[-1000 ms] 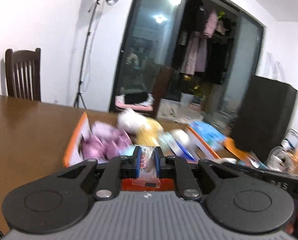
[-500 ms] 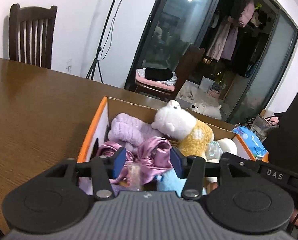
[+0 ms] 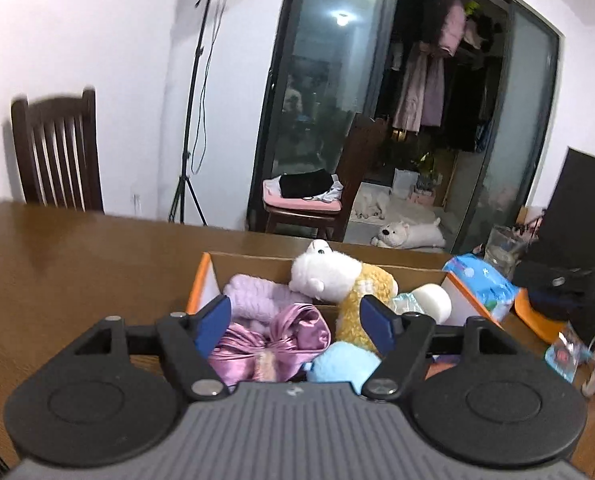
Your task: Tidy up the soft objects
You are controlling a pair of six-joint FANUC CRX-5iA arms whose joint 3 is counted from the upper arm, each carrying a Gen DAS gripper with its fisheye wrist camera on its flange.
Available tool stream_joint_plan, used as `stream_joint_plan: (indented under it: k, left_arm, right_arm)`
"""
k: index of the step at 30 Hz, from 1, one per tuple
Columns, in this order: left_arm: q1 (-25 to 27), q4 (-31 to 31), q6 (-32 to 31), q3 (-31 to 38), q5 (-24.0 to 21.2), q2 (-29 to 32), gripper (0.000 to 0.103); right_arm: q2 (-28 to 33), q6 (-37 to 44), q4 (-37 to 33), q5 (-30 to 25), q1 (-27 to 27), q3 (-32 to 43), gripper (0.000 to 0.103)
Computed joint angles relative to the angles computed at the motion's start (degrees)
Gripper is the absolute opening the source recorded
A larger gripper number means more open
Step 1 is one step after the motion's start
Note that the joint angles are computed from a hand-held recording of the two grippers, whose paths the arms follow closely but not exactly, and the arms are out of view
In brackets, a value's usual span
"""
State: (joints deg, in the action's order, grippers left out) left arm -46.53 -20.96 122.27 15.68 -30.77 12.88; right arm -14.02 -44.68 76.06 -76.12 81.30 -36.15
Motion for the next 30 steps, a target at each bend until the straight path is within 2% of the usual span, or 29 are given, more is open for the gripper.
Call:
stream_joint_plan:
  k: [4, 6, 8, 10, 14, 16, 21, 27, 30]
  left_arm:
    - [-1.9, -4.3, 1.1, -2.2, -1.3, -4.2, 0.076]
    - [-3.2, -6.9, 2.3, -4.1, -1.6, -6.7, 0.078]
    - [-6.0, -13.2, 6.3, -5.6, -3.1, -9.2, 0.084]
    - [-9.5, -20.9, 11.6, -7.6, -4.5, -11.6, 0.089]
    - [-17.7, -35.1, 24.4, -13.0, -9.0, -16.5, 0.098]
    - [-22.4, -41.6, 31.0, -16.1, -12.2, -18.7, 0.100]
    - [-32.3, -51.2, 41.2, -22.3, -19.8, -22.9, 0.103]
    - [-44.1, -57.1, 47.9, -29.0, -31.1, -27.5, 0.103]
    - [-50.8, -58.4, 52.4, -31.6, -39.2, -29.1, 0.103]
  right_arm:
    - [-0.3, 7.6, -3.9, -10.9, 8.6, 3.3, 0.056]
    - [0.3, 10.0, -5.6, -15.4, 12.1, 4.9, 0.061]
    - [1.7, 12.5, -7.8, -20.3, 15.6, 6.8, 0.069]
    - [3.0, 13.0, -9.5, -23.7, 19.0, 7.7, 0.071]
    - [7.0, 8.7, -13.7, -29.1, 25.8, 8.9, 0.075]
    - [10.3, 6.0, -15.4, -31.7, 28.8, 10.0, 0.078]
    - [19.3, 0.9, -18.6, -35.5, 34.1, 14.8, 0.081]
    - [29.6, -4.1, -20.0, -39.1, 37.3, 23.3, 0.083]
    - [34.5, -3.5, -21.1, -41.0, 38.9, 28.6, 0.085]
